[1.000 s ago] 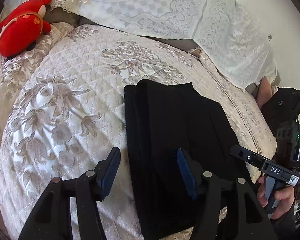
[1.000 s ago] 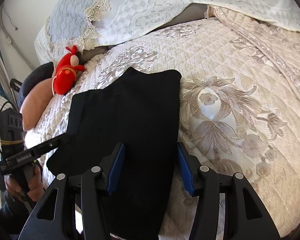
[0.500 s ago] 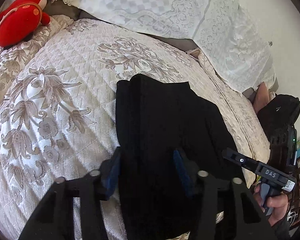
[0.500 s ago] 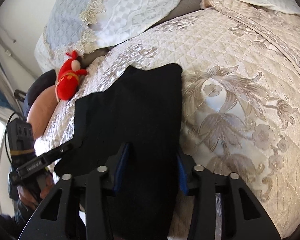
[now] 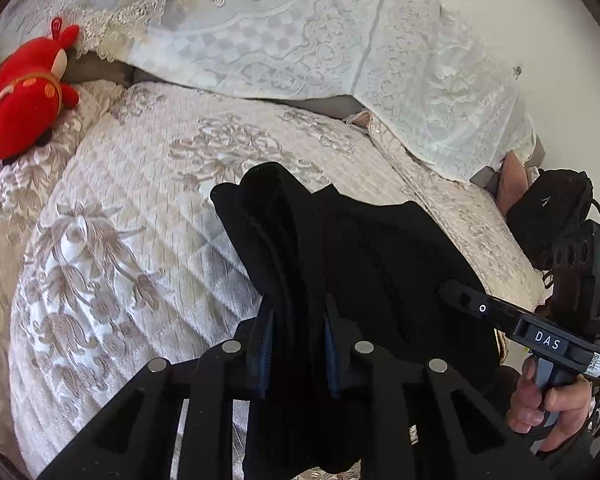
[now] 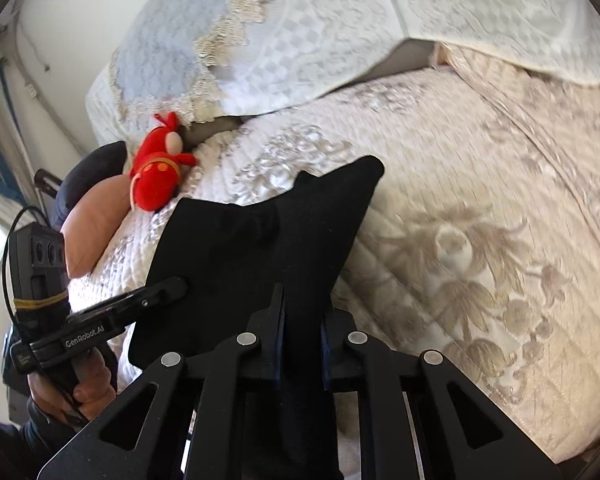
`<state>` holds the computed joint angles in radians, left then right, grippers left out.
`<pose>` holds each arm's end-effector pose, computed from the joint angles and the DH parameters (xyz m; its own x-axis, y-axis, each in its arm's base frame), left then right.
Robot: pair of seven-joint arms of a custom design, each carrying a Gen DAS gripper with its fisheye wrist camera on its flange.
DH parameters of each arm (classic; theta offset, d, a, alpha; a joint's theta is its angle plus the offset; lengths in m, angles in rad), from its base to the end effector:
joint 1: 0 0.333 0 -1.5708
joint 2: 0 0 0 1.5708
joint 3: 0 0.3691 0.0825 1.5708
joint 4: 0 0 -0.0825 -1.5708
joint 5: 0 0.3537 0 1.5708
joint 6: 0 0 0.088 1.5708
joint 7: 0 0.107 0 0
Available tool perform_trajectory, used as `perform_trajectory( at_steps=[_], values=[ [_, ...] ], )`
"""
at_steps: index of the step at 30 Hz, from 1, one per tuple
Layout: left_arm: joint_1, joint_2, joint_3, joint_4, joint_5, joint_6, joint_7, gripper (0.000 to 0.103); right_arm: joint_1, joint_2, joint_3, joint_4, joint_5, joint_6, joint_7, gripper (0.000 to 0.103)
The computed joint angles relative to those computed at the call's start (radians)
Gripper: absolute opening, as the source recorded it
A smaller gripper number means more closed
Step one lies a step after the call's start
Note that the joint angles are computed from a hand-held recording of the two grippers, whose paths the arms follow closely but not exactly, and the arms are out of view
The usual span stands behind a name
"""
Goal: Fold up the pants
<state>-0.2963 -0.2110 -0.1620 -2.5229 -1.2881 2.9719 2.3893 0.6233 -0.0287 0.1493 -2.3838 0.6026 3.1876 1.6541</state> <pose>0.4061 -0.1302 0.4672 -0.1978 -0.8999 0.3886 -0.8030 -0.0787 -0.5907 0.3996 0.3170 0.4944 0.2230 -0.8660 -0.4476 -0.8078 0.0928 -0.5821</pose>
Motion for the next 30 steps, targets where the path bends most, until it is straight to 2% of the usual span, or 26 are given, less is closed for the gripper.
perform_trajectory(
  at_steps=[2,4,11,19,25,30],
  values=[
    [0.005,-0.006,0.008,0.009,-0.001,0.001,0.010,0.023,-0.004,0.008,0.002,0.020,-0.018,-0.002,-0.002,0.013],
    [0.017,-0.001,0.018,0.023,0.011,-0.003,0.013,0.023,-0.008,0.028,0.009,0.059,0.049,-0.008,-0.077,0.013],
    [0.062,0.066,0.030,0.093,0.131,0.035,-0.018,0.023,-0.114,0.141,0.087,0.218,0.013,-0.048,-0.130,0.013],
    [0.137,0.193,0.040,0.223,0.237,0.064,-0.038,0.023,-0.146,0.306,0.072,0.450,-0.228,-0.122,0.002,0.013],
    [0.214,0.308,0.016,0.331,0.368,0.067,-0.095,0.023,-0.199,0.442,0.109,0.641,-0.326,-0.195,0.059,0.013],
    [0.280,0.399,-0.014,0.406,0.443,0.059,-0.136,0.023,-0.254,0.554,0.164,0.776,-0.383,-0.259,0.086,0.013]
  ],
)
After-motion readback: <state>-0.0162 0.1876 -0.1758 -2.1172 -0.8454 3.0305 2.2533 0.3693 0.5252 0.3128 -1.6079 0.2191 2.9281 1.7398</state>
